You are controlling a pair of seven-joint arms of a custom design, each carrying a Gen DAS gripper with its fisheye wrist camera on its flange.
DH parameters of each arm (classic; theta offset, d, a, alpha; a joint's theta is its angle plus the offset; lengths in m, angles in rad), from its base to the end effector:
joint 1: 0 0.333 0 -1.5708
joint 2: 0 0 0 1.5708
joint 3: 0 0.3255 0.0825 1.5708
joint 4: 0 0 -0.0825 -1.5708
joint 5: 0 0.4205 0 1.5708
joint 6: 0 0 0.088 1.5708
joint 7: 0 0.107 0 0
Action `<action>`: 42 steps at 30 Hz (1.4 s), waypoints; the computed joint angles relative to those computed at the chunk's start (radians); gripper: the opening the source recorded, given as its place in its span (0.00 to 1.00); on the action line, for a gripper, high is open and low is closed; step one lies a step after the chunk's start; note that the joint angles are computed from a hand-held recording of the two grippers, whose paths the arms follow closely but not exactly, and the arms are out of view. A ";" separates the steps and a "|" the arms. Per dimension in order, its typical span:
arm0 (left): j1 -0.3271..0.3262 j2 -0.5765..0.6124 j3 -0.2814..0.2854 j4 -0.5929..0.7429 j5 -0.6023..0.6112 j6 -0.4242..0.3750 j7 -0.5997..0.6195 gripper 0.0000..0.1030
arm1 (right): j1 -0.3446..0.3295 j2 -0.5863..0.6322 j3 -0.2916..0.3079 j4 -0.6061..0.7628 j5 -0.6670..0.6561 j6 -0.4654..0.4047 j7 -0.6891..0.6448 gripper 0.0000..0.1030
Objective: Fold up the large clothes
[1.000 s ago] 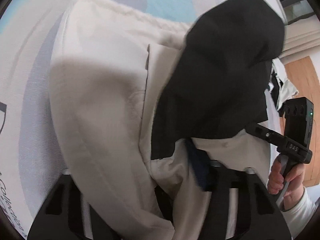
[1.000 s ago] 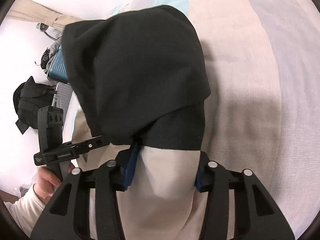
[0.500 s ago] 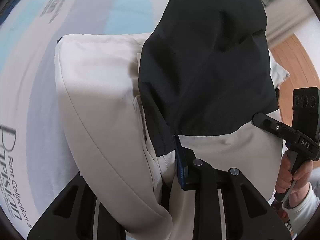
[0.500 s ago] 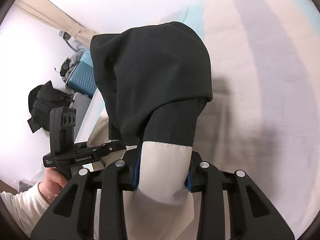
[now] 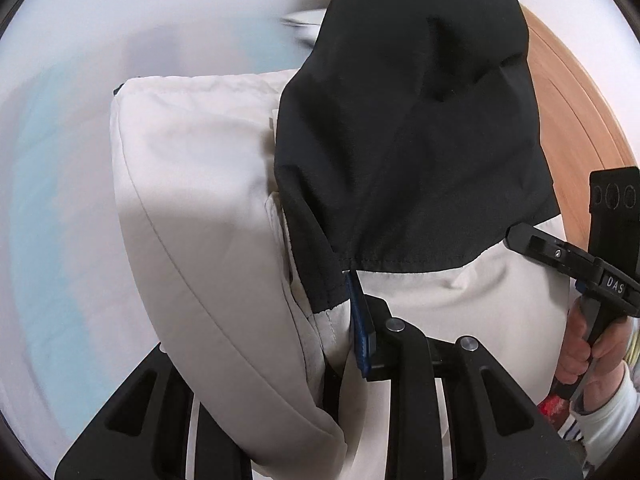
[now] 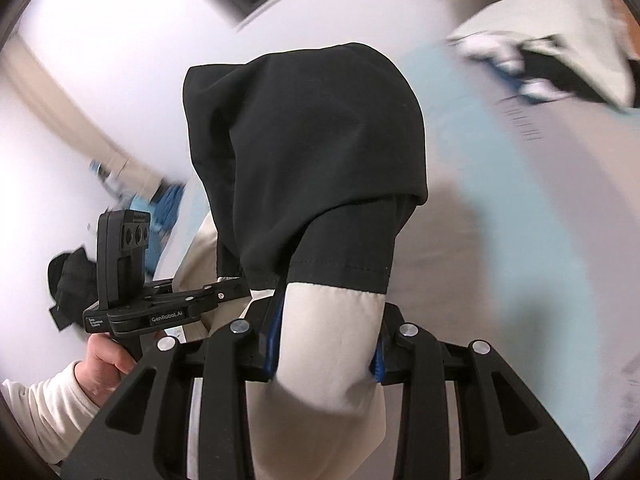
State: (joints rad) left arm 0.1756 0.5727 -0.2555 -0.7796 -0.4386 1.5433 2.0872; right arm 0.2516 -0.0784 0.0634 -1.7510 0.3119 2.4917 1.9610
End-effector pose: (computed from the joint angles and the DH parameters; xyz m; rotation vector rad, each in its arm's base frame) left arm 0.7373 -0.0302 0.6696 1.3456 -2.5560 0.8894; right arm 0.5911 0.1927 0.6942 -1.4116 1.7997 -0.1110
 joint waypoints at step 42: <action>-0.517 -0.921 0.044 -1.263 0.295 0.888 -0.440 0.92 | -0.538 -0.874 0.213 -0.608 -0.618 -0.442 0.141 0.93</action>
